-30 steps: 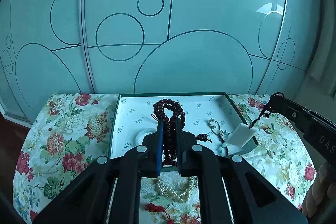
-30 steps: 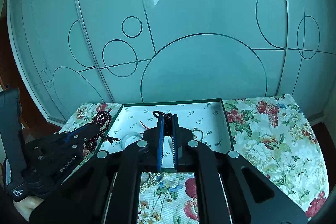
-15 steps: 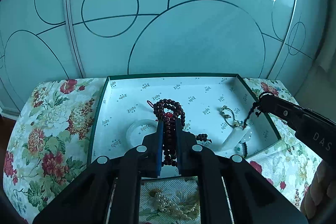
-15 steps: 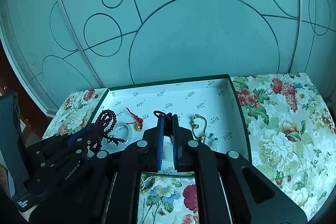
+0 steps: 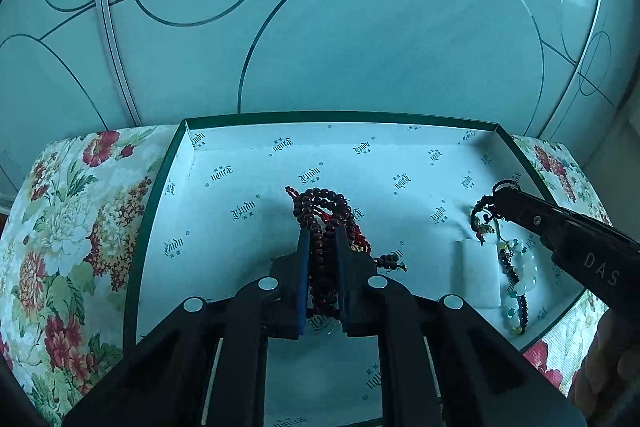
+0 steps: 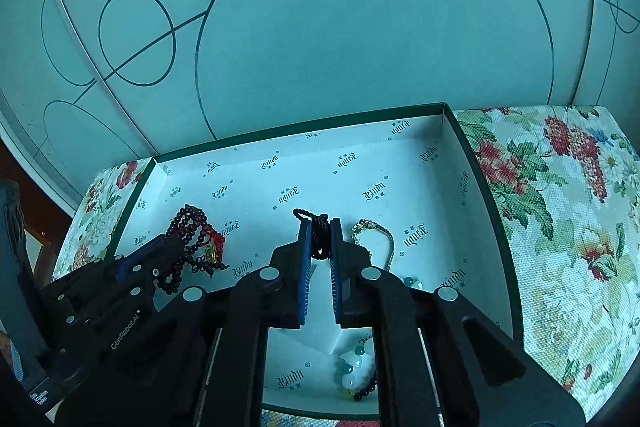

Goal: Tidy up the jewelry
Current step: 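Open both tools to release the bracelet and plaque into the box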

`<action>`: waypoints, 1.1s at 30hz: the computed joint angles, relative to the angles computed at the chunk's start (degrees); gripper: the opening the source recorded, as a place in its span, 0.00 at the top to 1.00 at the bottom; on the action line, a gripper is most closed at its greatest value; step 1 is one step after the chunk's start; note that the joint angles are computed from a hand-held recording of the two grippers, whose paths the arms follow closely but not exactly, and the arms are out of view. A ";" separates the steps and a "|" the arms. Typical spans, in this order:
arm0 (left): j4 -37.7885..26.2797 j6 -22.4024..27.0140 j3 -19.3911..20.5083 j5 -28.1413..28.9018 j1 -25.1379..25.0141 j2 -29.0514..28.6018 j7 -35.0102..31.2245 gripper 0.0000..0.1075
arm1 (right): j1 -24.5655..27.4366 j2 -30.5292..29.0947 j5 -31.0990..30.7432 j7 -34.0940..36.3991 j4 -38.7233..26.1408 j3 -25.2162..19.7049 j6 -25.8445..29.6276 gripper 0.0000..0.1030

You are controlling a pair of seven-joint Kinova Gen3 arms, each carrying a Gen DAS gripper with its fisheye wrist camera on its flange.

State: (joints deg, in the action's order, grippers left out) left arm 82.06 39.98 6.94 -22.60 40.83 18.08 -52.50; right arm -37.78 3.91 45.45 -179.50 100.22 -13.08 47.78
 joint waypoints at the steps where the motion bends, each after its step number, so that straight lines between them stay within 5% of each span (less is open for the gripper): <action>1: -0.14 0.06 0.05 0.18 -0.08 0.27 -0.03 0.84 | 0.10 0.13 -0.04 -0.10 0.02 0.08 -0.16 0.86; 5: 1.15 -1.21 -0.91 -0.98 0.59 -0.18 2.29 0.48 | -0.16 0.25 0.78 -1.23 0.36 0.12 0.30 0.70; 12: 1.98 -1.52 -0.20 0.02 -0.64 -1.67 2.79 0.33 | -0.59 -1.46 2.39 -3.68 1.14 -0.83 1.68 0.69; 33: 10.87 0.21 5.12 0.94 -4.26 -12.94 6.88 0.29 | -2.88 -8.74 2.95 -12.13 4.12 -11.15 12.86 0.63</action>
State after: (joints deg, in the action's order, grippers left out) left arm 92.92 40.19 12.06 -21.66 36.57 5.14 -45.63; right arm -40.66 -4.83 48.40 -191.63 104.34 -24.23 60.64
